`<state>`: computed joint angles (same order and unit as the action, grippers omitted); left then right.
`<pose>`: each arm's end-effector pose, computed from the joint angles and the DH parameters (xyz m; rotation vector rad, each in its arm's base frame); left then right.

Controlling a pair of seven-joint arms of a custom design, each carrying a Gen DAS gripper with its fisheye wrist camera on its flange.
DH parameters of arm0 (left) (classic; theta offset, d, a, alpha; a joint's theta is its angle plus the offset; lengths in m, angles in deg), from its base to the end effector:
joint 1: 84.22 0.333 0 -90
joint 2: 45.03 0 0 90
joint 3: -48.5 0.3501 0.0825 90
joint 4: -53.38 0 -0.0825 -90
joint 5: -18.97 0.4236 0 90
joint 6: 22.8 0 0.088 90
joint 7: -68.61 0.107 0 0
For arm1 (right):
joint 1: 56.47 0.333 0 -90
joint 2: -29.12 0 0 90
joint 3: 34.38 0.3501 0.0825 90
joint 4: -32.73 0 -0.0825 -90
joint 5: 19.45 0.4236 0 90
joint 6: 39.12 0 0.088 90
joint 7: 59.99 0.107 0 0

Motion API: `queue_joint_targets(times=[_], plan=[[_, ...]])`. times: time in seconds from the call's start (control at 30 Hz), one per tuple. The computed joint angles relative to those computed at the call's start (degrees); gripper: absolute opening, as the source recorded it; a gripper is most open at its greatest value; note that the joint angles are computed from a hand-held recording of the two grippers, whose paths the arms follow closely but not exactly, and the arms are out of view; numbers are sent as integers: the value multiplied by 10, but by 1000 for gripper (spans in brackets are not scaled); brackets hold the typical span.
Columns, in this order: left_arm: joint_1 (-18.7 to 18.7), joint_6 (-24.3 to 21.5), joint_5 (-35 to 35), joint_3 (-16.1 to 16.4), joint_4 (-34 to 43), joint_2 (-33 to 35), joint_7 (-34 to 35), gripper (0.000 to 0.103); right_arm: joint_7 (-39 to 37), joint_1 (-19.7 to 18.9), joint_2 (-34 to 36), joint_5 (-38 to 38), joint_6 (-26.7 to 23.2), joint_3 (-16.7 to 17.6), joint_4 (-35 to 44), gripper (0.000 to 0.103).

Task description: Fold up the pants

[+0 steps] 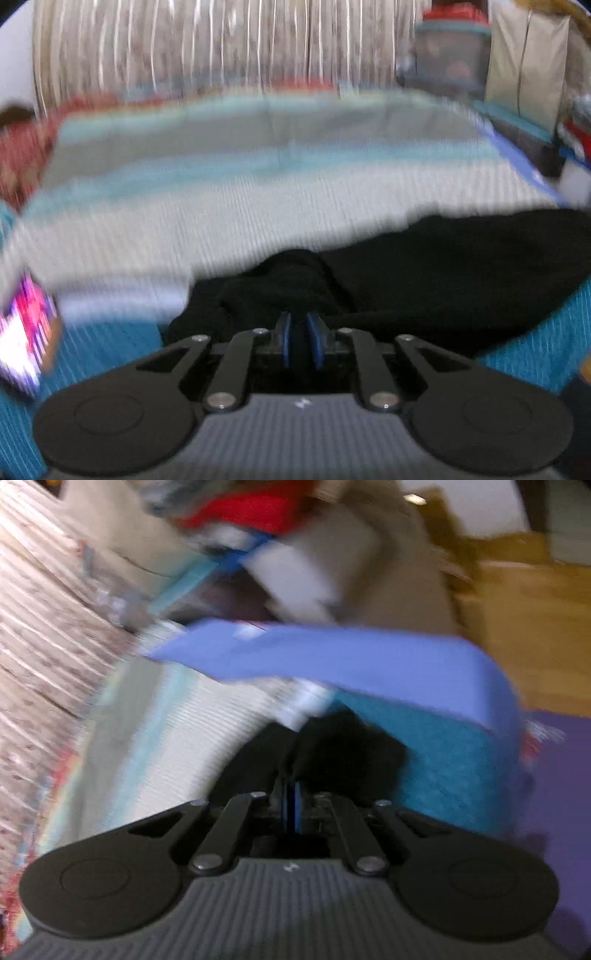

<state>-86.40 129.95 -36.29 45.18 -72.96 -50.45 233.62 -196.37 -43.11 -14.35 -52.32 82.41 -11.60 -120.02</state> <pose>0.5792 -0.0323 0.4872 -1.1480 2.3177 -0.9960 0.3051 0.1989 0.4891 -0.0799 2.4733 -0.7070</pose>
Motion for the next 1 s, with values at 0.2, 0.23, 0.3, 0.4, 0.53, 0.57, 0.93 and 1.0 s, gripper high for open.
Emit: queue_joint_targets(times=[0.2, 0.23, 0.3, 0.4, 0.53, 0.57, 0.93, 1.0], plan=[[12, -61, 7, 30, -37, -45, 0, 28, 72, 6, -3, 12, -68, 45, 22, 35], [15, -67, -7, 39, -33, -50, 4, 32, 56, 6, 11, -3, -90, 51, 42, 35], [24, -78, -30, 51, -20, -50, -3, 52, 29, 6, 47, -38, -132, 65, 87, 35], [43, -104, -63, 60, 31, -13, -59, 58, -5, 23, 117, -135, -78, 42, 137, 35], [75, -150, -62, 40, 119, 67, -166, 58, -99, 129, 287, -261, 122, -112, 248, 38], [81, -155, -61, 32, 132, 81, -179, 60, -143, 125, 337, -267, 177, -123, 291, 41], [107, -162, -55, -28, 109, 99, -133, 9, -651, 50, 732, 43, 180, -50, 702, 37], [109, -146, -163, -24, 85, 72, -15, 9, -670, 51, 728, 51, 265, -63, 696, 9]])
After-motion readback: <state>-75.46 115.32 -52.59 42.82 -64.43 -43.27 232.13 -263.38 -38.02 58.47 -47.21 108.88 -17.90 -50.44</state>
